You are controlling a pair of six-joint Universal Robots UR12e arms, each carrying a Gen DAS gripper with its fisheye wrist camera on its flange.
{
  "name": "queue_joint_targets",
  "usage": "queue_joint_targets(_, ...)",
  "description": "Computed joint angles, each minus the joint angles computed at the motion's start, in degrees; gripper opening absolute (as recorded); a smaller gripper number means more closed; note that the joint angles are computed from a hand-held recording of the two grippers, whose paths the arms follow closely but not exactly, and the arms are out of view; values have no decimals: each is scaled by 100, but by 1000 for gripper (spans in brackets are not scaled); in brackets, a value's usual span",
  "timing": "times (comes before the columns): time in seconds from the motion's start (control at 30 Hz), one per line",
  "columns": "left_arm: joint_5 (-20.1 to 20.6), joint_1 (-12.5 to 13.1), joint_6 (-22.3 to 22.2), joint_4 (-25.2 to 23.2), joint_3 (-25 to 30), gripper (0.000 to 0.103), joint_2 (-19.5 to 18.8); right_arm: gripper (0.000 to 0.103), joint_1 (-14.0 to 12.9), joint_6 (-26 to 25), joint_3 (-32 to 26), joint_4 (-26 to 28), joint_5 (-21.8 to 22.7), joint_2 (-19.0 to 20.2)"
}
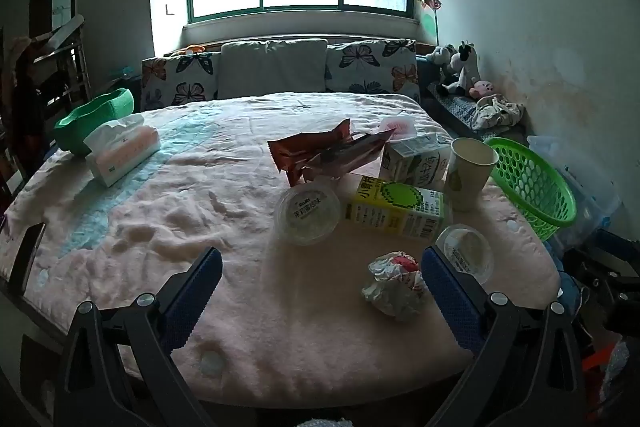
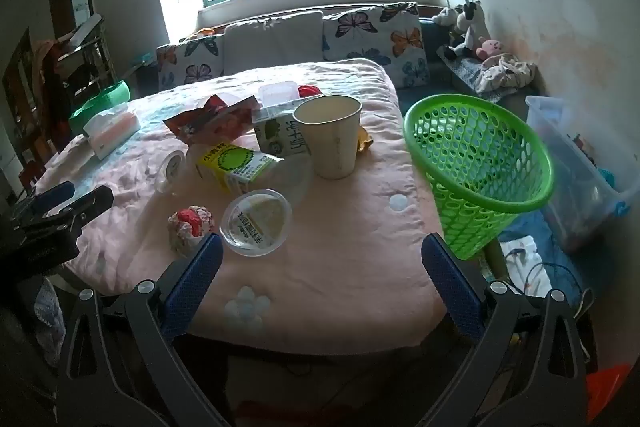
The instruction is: Collect trash
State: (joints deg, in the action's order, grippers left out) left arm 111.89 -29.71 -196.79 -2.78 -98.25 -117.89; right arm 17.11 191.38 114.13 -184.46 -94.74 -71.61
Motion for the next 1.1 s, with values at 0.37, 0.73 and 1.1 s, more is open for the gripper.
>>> queue_joint_targets(0.37,-33,15,49,46,27,97,-35,99,3,41,-8,-45,22,21)
queue_joint_targets(0.73,-6,-10,41,26,15,97,6,99,-38,59,-2,-37,85,8)
queue_joint_targets(1.1,43,-25,56,50,26,97,-14,99,-22,56,-38,-23,94,28)
